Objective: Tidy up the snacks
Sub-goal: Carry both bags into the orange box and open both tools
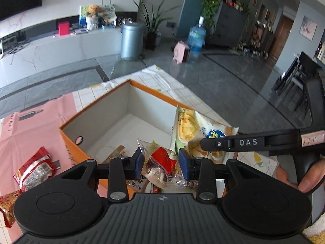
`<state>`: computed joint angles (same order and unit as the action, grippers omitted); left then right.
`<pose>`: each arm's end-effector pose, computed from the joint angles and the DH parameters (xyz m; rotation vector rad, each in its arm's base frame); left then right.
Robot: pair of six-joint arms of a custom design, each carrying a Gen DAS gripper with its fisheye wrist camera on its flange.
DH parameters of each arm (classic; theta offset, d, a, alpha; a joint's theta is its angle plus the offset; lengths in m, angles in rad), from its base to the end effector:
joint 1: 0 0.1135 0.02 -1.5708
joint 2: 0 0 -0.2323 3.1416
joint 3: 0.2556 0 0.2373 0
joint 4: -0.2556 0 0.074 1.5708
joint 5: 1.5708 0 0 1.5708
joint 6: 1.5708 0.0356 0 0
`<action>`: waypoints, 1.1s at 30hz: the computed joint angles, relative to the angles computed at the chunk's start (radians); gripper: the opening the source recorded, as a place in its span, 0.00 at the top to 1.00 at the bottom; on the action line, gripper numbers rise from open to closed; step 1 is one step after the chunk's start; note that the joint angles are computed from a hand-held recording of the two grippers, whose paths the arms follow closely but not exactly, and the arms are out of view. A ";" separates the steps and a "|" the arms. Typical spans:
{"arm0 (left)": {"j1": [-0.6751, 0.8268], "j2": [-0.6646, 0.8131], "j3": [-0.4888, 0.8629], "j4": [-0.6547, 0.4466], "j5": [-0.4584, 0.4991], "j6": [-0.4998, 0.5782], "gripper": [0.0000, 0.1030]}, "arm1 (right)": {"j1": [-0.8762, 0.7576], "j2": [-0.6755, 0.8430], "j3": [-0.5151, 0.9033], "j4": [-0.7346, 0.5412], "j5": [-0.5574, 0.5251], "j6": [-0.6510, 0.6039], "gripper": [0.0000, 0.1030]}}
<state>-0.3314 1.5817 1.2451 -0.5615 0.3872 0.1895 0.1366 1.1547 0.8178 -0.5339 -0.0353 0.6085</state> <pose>0.3036 -0.1187 0.2429 0.7921 2.3208 -0.5391 0.2309 0.0330 0.2229 0.5635 2.4119 0.3698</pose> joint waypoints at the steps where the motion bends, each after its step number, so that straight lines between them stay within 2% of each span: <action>1: -0.009 0.030 0.021 -0.012 -0.006 0.006 0.60 | -0.021 0.034 0.009 0.003 -0.019 -0.011 0.77; 5: -0.035 0.150 0.122 -0.101 -0.016 0.042 0.60 | -0.071 0.161 0.057 0.000 -0.071 -0.040 0.77; 15: -0.109 0.338 0.346 -0.345 -0.072 0.113 0.60 | -0.081 0.355 0.229 -0.133 -0.047 -0.135 0.76; 22: -0.140 0.403 0.389 -0.386 -0.100 0.116 0.60 | -0.057 0.466 0.351 -0.256 0.016 -0.194 0.72; 27: -0.151 0.404 0.370 -0.378 -0.126 0.114 0.60 | -0.050 0.501 0.408 -0.307 0.035 -0.203 0.64; 33: -0.181 0.377 0.312 -0.325 -0.168 0.081 0.59 | -0.019 0.444 0.403 -0.327 0.077 -0.215 0.48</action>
